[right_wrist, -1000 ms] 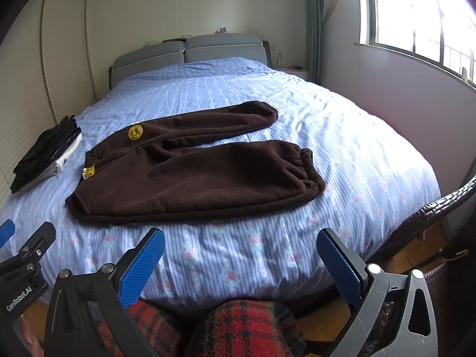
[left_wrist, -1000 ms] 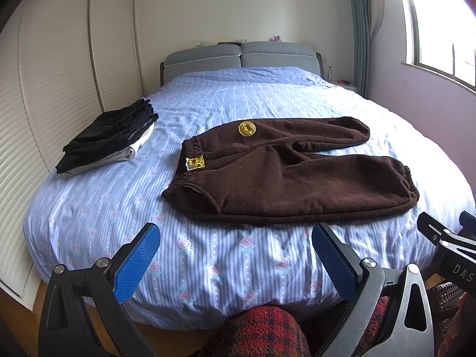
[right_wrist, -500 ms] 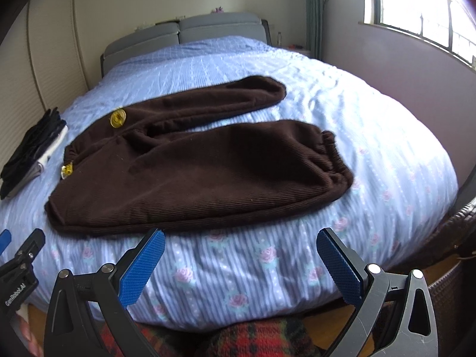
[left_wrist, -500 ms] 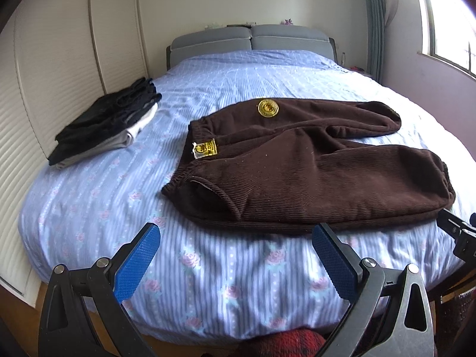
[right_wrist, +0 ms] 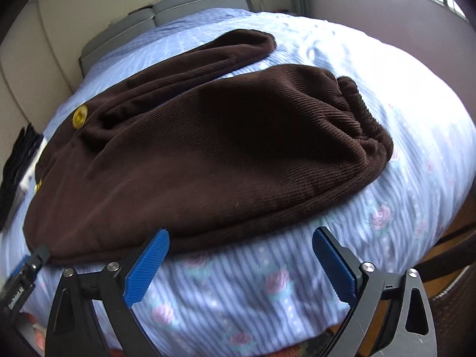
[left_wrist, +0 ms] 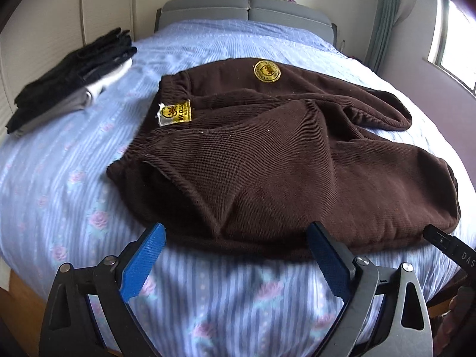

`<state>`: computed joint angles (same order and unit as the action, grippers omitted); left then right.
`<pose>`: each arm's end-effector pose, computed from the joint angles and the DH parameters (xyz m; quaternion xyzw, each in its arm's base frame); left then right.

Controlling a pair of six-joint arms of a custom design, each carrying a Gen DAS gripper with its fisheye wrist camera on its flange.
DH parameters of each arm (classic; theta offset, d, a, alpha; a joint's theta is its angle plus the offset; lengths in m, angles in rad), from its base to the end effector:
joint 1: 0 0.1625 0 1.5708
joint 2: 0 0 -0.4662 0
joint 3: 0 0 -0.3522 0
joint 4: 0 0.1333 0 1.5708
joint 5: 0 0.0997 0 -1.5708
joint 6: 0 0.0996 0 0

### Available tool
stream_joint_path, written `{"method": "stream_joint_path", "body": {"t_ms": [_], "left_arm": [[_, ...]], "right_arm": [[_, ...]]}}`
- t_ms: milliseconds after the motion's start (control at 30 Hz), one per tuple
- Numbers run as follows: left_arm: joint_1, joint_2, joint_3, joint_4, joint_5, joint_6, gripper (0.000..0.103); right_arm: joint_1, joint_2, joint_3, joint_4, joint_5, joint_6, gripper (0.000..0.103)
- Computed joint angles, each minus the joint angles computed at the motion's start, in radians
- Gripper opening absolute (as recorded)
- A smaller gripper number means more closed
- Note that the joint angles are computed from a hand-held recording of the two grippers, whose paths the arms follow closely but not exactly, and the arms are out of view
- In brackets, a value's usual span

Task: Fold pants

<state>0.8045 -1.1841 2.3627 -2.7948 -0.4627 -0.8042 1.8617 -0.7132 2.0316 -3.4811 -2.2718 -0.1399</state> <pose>-0.1255 -0.4511 0.2289 -0.0281 0.8498 -0.3855 0.3583 0.2284 -0.5222 0.1189 0.0942 -0.8990 0.2979 0.3068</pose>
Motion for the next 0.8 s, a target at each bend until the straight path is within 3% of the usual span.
{"method": "stream_joint_path", "body": {"t_ms": [233, 333, 400, 500, 667, 800], "left_arm": [[0.044, 0.005, -0.013, -0.018, -0.032, 0.035, 0.093], [0.047, 0.005, -0.014, -0.038, -0.043, 0.047, 0.077], [0.047, 0.007, -0.01, -0.069, -0.051, 0.071, 0.055], [0.035, 0.0, -0.02, -0.028, -0.044, 0.046, 0.038], [0.005, -0.051, -0.023, 0.058, -0.022, -0.013, 0.022], [-0.031, -0.084, -0.017, 0.06, 0.003, -0.009, 0.021]], "right_arm": [[-0.041, 0.011, -0.042, 0.047, 0.047, 0.07, 0.094], [-0.034, 0.025, -0.052, 0.026, 0.022, 0.064, 0.079], [-0.023, 0.023, -0.053, 0.033, 0.003, 0.055, 0.061], [-0.015, 0.002, -0.046, 0.054, 0.004, 0.06, 0.034], [0.0, -0.045, -0.022, 0.039, 0.031, 0.055, 0.022], [0.038, -0.07, -0.016, -0.001, 0.042, 0.023, 0.02]]}}
